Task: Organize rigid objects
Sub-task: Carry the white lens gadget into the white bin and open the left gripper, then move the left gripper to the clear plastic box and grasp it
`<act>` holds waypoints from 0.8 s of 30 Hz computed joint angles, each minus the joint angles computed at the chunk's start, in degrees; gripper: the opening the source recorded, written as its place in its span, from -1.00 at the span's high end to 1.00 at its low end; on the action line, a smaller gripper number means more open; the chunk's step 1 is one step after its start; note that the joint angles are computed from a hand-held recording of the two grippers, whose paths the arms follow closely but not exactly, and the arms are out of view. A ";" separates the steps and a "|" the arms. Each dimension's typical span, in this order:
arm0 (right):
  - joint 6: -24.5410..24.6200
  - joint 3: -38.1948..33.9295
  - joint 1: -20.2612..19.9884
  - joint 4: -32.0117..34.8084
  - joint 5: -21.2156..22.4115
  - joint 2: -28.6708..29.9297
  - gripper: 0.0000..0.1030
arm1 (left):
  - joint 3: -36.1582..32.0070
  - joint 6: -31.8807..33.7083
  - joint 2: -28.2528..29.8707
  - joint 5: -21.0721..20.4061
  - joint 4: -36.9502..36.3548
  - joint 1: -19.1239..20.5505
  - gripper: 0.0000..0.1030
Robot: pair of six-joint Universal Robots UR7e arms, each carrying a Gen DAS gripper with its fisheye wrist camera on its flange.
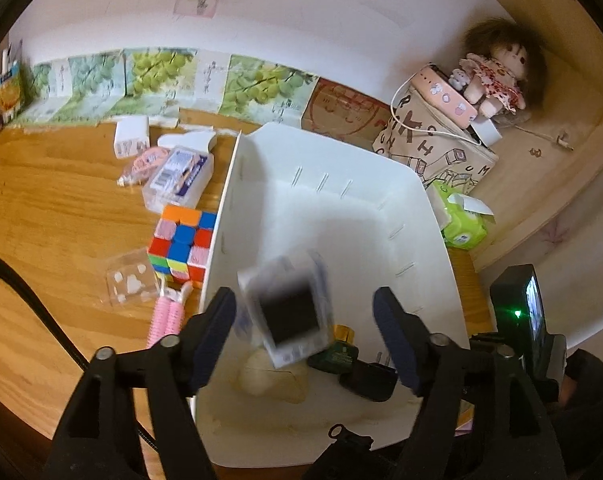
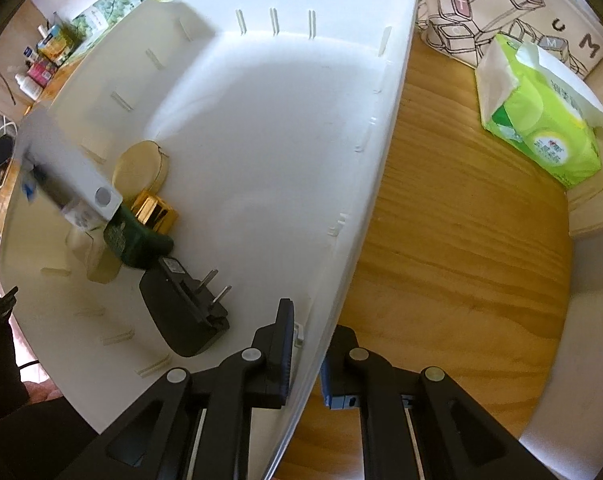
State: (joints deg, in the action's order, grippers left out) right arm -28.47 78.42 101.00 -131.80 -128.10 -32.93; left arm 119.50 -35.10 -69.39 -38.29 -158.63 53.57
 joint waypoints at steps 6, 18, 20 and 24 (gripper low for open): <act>3.79 0.27 0.03 -0.50 -0.59 -0.27 0.83 | 0.18 2.03 -1.51 1.68 2.23 -0.56 -0.51; 13.13 2.08 -0.27 -2.05 -1.50 -1.73 0.89 | 2.11 4.74 -7.66 1.04 5.78 0.82 -0.51; 14.51 2.46 -0.32 -2.37 -1.81 -2.05 0.89 | 2.36 5.16 -8.59 0.63 6.48 1.15 -0.51; 16.52 3.55 -0.67 -3.65 -2.40 -2.94 0.89 | 2.90 6.24 -10.85 -0.03 7.95 2.10 -0.50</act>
State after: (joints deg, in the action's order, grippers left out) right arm -11.95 81.98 100.33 -135.45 -130.50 -35.87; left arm 122.41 -28.85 -80.24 -38.32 -150.68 55.67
